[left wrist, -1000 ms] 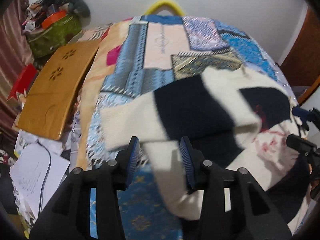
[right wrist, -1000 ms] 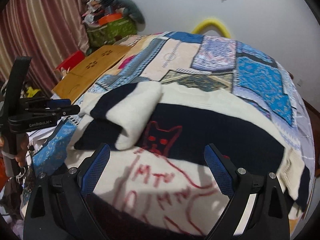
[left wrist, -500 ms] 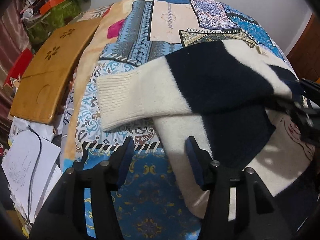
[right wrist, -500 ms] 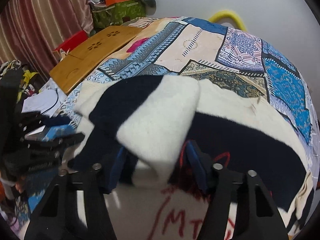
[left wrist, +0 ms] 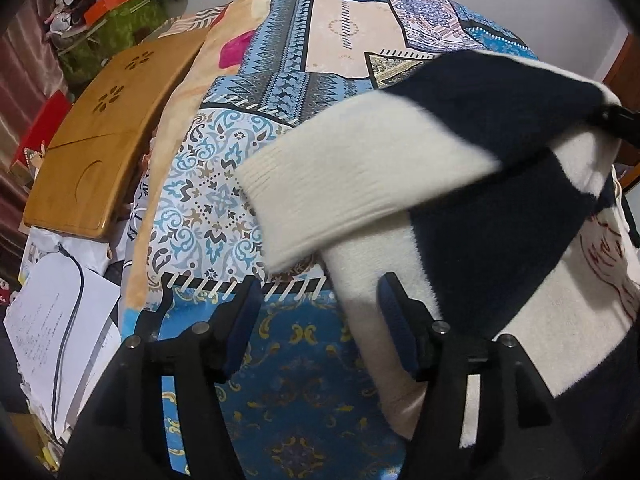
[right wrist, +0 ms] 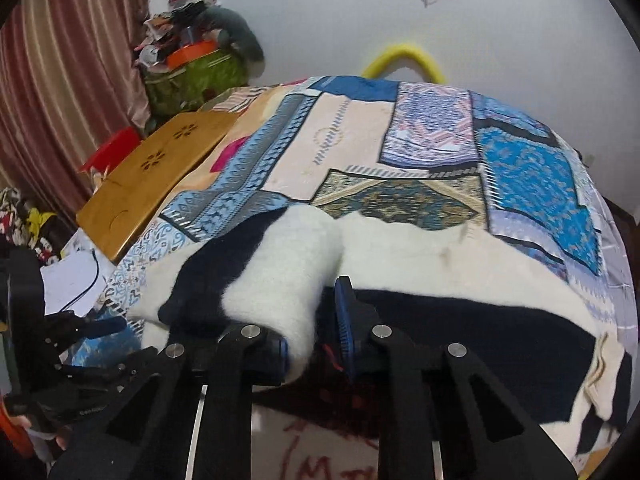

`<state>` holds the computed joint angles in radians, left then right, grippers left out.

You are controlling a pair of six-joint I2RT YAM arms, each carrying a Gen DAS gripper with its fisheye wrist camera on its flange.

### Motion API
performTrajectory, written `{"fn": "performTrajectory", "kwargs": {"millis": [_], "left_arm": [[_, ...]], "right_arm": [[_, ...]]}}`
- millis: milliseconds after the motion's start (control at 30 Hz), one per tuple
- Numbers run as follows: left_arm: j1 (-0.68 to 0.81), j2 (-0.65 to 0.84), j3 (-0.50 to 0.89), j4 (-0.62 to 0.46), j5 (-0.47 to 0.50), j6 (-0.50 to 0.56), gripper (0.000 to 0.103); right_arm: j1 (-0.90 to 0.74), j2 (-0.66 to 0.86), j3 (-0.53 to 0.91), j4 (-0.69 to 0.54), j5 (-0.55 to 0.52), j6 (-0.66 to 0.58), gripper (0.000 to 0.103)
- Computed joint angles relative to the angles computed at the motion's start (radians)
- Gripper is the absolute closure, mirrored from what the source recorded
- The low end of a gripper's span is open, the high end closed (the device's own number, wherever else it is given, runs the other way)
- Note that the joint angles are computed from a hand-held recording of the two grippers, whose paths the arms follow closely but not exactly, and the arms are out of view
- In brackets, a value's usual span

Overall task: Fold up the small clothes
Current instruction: 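Fold the held sleeve across the sweater body with the left gripper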

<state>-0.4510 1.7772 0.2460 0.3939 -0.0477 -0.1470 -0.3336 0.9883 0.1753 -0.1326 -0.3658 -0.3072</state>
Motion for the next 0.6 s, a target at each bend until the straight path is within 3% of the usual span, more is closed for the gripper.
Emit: {"fn": "performTrajectory", "kwargs": {"millis": [133,267,367,433,500,600], "left_arm": [[0.0,0.006,0.004,-0.002,-0.009,-0.002,0.037],[0.006,0.008,0.0,0.001,-0.01,0.0,0.035],[-0.002,0.011,0.002,0.0,-0.027,-0.003,0.033],[-0.011,0.014,0.004,-0.001,-0.041,-0.008,0.033],[-0.017,0.014,0.005,-0.003,-0.05,-0.011,0.033],[-0.016,-0.001,0.004,-0.015,-0.05,-0.004,0.033]], "right_arm": [[-0.127,-0.045,0.005,-0.086,-0.049,-0.094,0.085],[-0.363,-0.019,0.035,-0.189,-0.157,-0.258,0.085],[-0.549,0.126,0.099,-0.251,-0.225,-0.405,0.085],[-0.628,0.162,0.108,-0.24,-0.225,-0.464,0.092],[-0.722,0.193,0.121,-0.201,-0.22,-0.506,0.093],[-0.829,0.393,0.264,-0.313,-0.232,-0.63,0.093]]}}
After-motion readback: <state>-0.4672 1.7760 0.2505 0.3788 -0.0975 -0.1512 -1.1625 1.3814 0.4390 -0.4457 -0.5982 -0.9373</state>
